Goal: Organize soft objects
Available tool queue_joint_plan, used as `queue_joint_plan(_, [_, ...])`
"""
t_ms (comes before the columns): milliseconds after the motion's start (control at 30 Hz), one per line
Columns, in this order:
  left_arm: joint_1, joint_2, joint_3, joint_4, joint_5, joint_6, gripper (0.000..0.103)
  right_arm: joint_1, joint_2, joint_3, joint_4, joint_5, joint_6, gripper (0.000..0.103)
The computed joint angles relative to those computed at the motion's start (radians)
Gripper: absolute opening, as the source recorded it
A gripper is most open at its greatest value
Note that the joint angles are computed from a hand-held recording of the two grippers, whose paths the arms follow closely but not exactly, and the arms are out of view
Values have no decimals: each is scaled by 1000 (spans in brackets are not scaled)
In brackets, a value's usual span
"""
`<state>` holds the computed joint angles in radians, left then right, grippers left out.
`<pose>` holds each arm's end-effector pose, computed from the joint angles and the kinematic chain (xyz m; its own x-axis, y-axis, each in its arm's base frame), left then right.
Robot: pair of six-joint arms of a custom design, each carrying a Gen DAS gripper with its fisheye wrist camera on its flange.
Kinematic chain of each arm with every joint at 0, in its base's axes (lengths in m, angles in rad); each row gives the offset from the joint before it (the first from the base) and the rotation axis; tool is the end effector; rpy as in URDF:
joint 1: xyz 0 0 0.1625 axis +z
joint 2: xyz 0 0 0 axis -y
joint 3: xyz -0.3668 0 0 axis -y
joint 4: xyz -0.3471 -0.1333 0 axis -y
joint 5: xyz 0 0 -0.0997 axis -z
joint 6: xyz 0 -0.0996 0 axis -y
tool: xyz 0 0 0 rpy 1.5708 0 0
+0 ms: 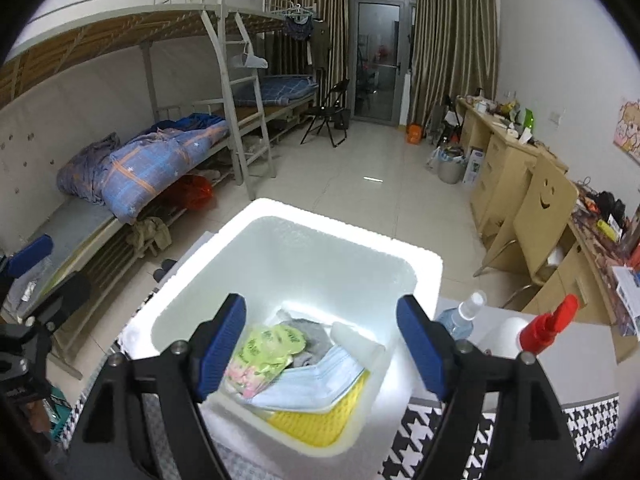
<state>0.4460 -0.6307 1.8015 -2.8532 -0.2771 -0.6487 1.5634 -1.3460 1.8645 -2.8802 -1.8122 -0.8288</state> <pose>-0.3825 -0.4368 0.0431 -0.7127 -0.0991 -0.6944 0.5848 0.4628 -0.6662 0.1056 -0.5229 0.3509 -0.6591 -0.3986 0.6377 -0.7113 0.6058 -0.3565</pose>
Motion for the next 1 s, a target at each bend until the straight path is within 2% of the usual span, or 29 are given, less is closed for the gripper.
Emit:
queue_joint_plan(100, [-4, 6, -8, -10, 0, 13, 102, 2, -11, 13, -35, 8, -5, 83])
queue_joint_plan(167, [-9, 11, -11, -19, -2, 22, 102, 3, -21, 24, -54, 11, -12, 89])
queue_joint_plan(300, [-16, 9, -9, -29, -2, 28, 102, 0, -45, 53, -88, 24, -30, 95])
queue_joint_plan(700, [-75, 6, 10, -13, 12, -5, 102, -10, -167, 156, -97, 69, -54, 95])
queue_joint_plan(867, [-109, 7, 12, 52, 27, -47, 102, -18, -211, 180, -110, 86, -23, 95])
queue_joint_plan(1000, [-139, 14, 18, 37, 26, -48, 102, -24, -255, 208, -128, 93, -18, 95])
